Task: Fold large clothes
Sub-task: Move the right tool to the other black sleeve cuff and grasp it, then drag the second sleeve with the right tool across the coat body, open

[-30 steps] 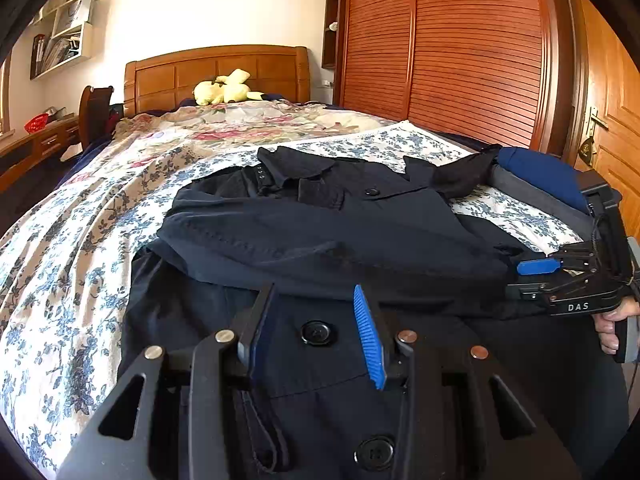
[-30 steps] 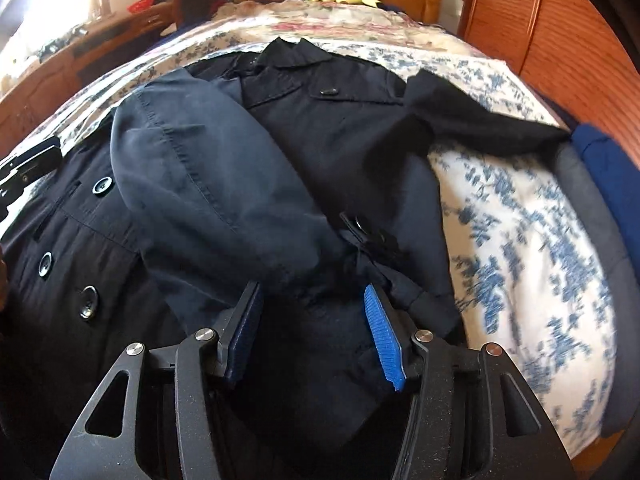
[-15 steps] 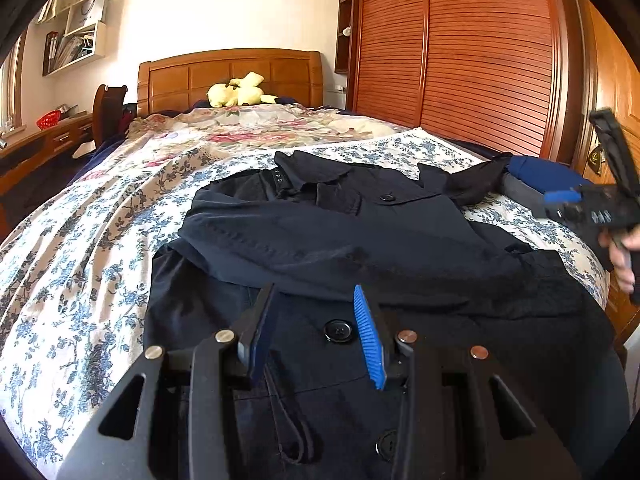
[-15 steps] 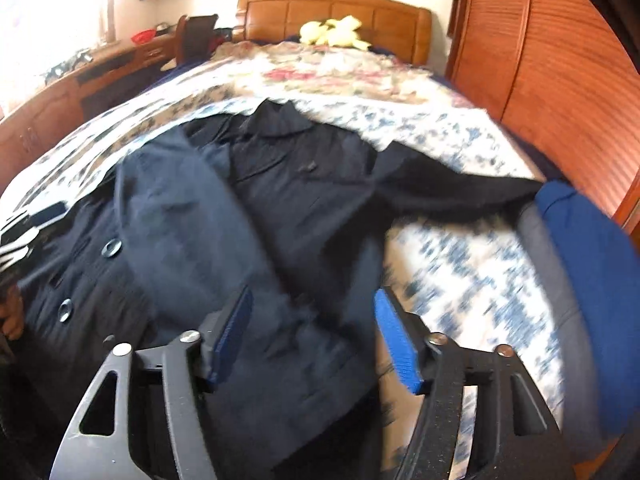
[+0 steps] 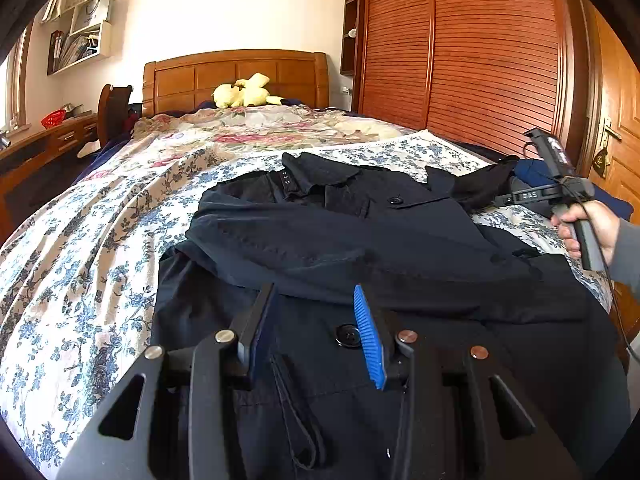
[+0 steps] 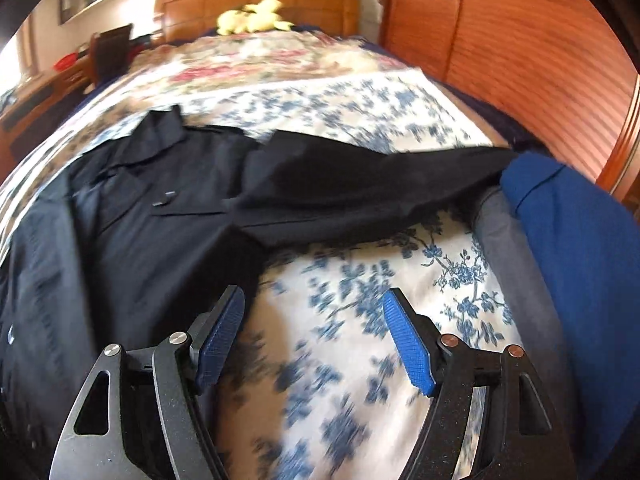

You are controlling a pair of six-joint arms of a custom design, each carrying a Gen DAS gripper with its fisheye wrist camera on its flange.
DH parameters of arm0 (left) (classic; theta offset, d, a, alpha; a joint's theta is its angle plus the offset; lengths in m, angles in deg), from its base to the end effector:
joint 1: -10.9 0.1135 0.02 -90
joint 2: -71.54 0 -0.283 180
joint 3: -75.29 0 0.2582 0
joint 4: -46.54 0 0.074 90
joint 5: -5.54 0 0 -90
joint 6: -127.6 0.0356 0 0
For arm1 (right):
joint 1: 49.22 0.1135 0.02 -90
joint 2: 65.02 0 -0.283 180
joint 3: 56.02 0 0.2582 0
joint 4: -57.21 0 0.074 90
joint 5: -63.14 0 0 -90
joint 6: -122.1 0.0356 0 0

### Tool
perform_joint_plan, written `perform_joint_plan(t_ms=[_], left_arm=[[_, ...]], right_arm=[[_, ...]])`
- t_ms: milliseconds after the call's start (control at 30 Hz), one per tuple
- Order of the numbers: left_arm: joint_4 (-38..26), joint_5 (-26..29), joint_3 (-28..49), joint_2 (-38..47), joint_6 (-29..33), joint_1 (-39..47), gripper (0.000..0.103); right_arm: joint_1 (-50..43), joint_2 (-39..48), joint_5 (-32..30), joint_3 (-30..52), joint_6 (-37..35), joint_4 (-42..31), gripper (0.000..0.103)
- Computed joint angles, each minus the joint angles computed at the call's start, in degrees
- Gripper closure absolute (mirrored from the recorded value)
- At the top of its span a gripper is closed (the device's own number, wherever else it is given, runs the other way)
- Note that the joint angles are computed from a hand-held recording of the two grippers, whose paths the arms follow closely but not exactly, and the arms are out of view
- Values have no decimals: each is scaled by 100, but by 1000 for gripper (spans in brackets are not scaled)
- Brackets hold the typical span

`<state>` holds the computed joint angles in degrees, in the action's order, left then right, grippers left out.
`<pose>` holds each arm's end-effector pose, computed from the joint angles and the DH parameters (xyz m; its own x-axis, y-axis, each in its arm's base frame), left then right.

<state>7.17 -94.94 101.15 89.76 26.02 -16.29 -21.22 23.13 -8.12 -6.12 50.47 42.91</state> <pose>0.0917 -0.0398 0.1790 -0.5209 0.0457 -0.8524 0.2115 0.9743 -0.0770 0.2518 0.1209 0.1510 -0.7510 -0.0613 -0.6575 -0.0373 0.9980 -0.0504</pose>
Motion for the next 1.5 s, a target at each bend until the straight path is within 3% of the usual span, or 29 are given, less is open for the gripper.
perform_joint_plan(t_ms=[333,600,633,700,733,767,867,1167,1367,1500], left_arm=[[766,492,-116,863,132,416,65],[1130,533,-101,1305,101,353,65],[1131,512,-99,1316,94,326,65],[1111,472,-98,1305,88,283,65],[1109,477,-100,1307,87,284,65],[1131,507,-108,1323,92,318,65],[1107,579,-118,1282,91,392,65],[1120,599,-137,1270,118,432,65],[1115,598,-141,1264,115,427,65],[1120,594,-137,1268,110,423,65]], right_arm=[[-939,1341,-79,1026,-251,378,29],[-1043,2236,-166,1852,-270,-121,29],[-1032,2246,-182,1852,-285,-118,33],[-1013,2240,-307,1844,-454,-73,50],[-960,2229,-232,1874,-556,-114,65],[-862,2226,-110,1949,-747,-221,87],[-622,2029,145,2001,-1175,-356,98],[455,396,-184,1316,-1128,-88,99],[1716,467,-196,1386,-863,-564,99],[1968,776,-104,1501,-606,-785,99]])
